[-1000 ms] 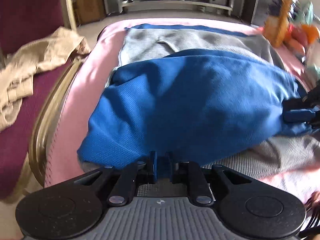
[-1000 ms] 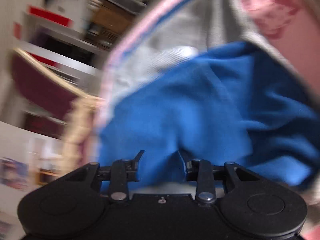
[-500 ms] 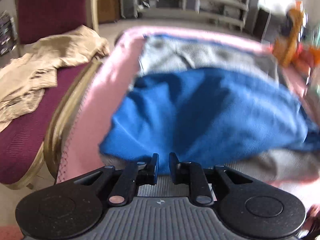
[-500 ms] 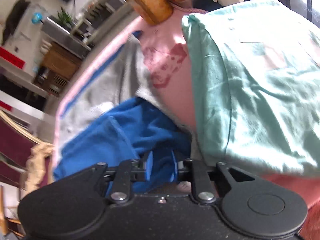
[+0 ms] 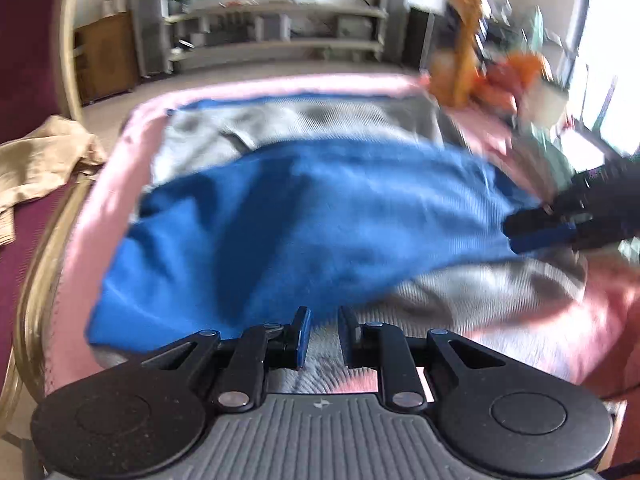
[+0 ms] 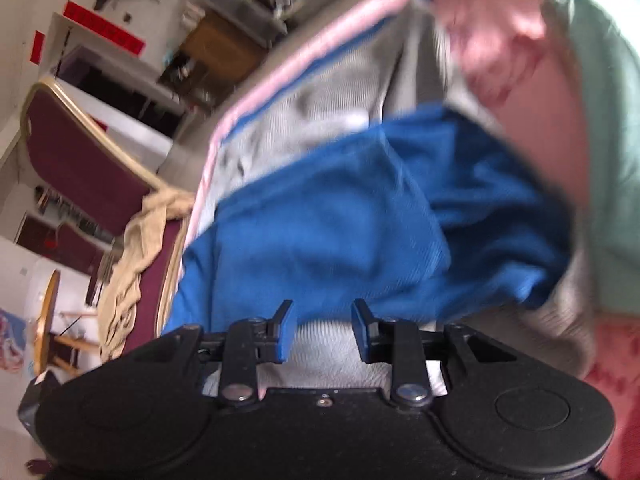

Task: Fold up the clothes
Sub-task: 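Open both grippers and lift them away from the blue garment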

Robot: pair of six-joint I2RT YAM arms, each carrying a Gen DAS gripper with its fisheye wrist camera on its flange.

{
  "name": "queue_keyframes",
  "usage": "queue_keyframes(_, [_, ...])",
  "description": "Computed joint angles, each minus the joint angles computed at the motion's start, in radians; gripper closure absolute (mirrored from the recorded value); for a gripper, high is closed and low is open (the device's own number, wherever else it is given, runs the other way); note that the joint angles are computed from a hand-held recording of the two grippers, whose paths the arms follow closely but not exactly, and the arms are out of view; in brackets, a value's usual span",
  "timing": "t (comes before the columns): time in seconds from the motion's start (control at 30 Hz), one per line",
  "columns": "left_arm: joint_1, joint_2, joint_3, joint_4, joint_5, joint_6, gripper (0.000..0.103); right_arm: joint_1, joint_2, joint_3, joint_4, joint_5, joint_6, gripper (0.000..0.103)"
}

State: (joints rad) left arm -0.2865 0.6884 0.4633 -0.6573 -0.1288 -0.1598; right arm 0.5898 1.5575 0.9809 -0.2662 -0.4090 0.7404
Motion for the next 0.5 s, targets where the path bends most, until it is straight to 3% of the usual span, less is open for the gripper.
queue_keyframes(0.07, [0.01, 0.015, 0.003, -0.013, -0.002, -0.002, 0.077, 0.004, 0.047, 0.046, -0.09, 0.024, 0.006, 0.073])
queue_keyframes(0.1, [0.018, 0.02, 0.004, -0.019, -0.002, -0.004, 0.077, 0.0, 0.046, 0.047, -0.102, 0.033, 0.012, 0.082])
queue_keyframes(0.17, [0.035, 0.03, 0.007, -0.032, -0.001, -0.006, 0.077, -0.008, 0.041, 0.048, -0.126, 0.054, 0.024, 0.084])
queue_keyframes(0.3, [0.163, -0.005, 0.074, -0.091, 0.076, 0.014, 0.078, 0.017, -0.055, 0.037, -0.167, 0.205, 0.02, 0.072])
queue_keyframes(0.37, [0.251, -0.002, 0.13, -0.107, 0.137, 0.04, 0.077, 0.006, -0.11, 0.022, -0.131, 0.193, 0.033, 0.072])
queue_keyframes(0.43, [0.337, 0.011, 0.188, -0.12, 0.198, 0.058, 0.07, -0.006, -0.15, 0.047, -0.119, 0.178, 0.042, 0.072])
queue_keyframes(0.5, [0.391, 0.073, 0.267, -0.11, 0.21, 0.082, 0.068, -0.015, -0.163, 0.104, -0.122, 0.18, 0.041, 0.071])
